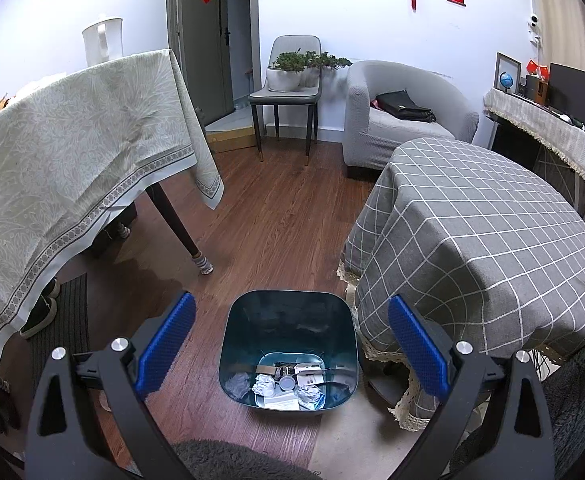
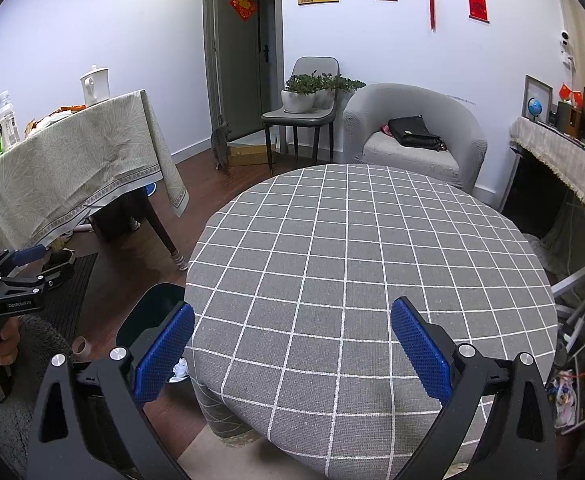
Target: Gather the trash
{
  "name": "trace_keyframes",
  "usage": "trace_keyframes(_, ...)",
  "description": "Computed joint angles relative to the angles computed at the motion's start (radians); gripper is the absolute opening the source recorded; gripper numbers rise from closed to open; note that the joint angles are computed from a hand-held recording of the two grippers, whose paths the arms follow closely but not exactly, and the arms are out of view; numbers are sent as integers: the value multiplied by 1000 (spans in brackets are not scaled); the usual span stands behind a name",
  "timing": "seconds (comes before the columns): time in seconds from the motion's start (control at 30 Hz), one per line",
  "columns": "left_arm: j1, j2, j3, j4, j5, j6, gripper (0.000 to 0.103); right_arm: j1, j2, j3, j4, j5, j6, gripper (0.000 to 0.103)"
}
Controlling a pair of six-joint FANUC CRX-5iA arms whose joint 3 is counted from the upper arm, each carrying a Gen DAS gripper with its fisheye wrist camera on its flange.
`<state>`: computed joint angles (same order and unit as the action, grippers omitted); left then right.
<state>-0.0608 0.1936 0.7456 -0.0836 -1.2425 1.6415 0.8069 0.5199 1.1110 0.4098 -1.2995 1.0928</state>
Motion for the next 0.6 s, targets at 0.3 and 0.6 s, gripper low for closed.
trace_keyframes(0.3,2,2,2,2,-1,-2,99,0,2,4,-1,-3,1,99)
trace_keyframes(0.6,2,1,1,2,-1,-4,99,0,1,1,-1,-3,0,99)
